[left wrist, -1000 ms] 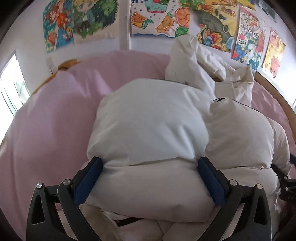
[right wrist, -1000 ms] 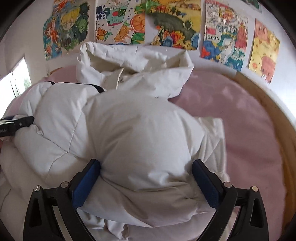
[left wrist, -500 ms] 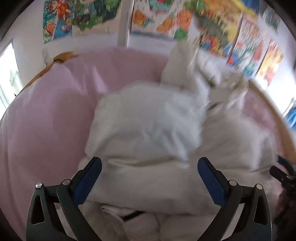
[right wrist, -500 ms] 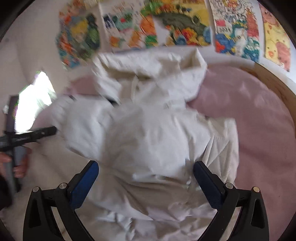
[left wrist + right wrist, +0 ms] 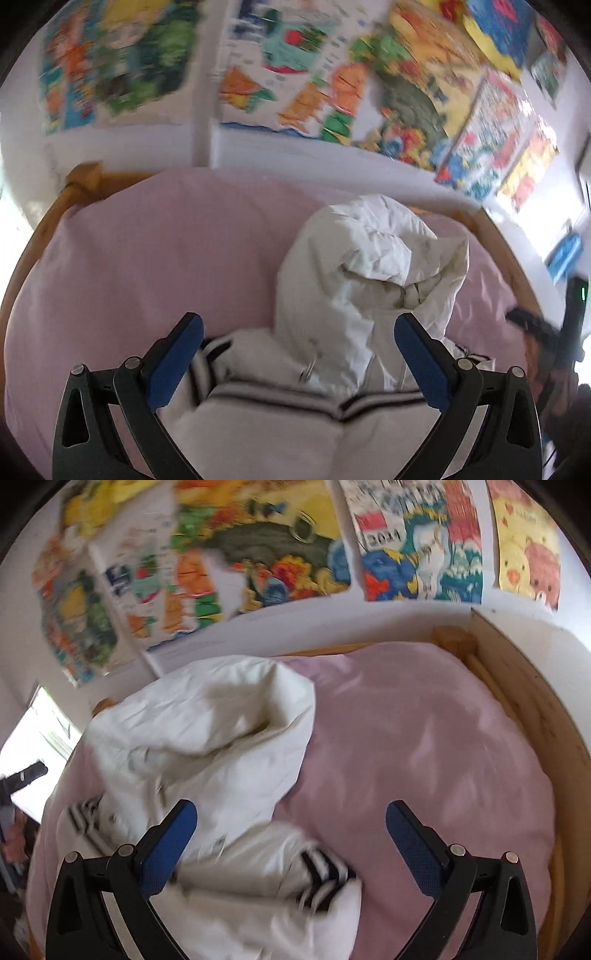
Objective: Fold large clothes
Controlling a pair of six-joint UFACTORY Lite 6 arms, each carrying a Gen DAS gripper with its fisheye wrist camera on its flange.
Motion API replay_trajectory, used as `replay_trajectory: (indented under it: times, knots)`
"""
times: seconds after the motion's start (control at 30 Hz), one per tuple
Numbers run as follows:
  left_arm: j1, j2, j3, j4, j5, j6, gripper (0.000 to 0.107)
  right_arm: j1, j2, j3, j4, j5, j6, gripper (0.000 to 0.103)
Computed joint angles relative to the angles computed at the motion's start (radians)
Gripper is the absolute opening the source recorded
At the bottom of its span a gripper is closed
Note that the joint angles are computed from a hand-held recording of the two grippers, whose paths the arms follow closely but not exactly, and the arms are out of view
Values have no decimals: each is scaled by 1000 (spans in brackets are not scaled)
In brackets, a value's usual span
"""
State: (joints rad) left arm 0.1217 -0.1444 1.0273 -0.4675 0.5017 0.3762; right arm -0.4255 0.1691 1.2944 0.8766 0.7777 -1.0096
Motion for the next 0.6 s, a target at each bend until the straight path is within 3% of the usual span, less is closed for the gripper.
replay_trajectory:
  times: [0.13,0.3,0.4,0.43,0.47,0.5,0.53,0.57,0.6]
  knots:
    - [-109,198,112,267,-79,-227,102,39,176,172,-14,-1,62,102]
    - [-141,340,212,481,-144,-462,99,99,326,336,-28,-20,136,82]
    - [-131,415,292,543,-115,-527,71,137,432,466,-94,-17,236,57]
    - [-126,432,305,572,-112,-549,56,155,442,477,-137,-45,274,37]
    - [-128,457,337,622,-87,-596,41,166,442,472,-165,-76,293,27]
    - [-118,473,350,631,-76,-605,33,172,429,447,-164,-105,281,21]
    - [-103,477,353,598,-72,-581,18,174,410,414,-152,-140,253,16]
    - [-79,484,350,523,-84,-529,11,173,378,364,-119,-181,198,13]
    - [-45,489,345,418,-95,-453,10,172,358,334,-90,-203,155,12]
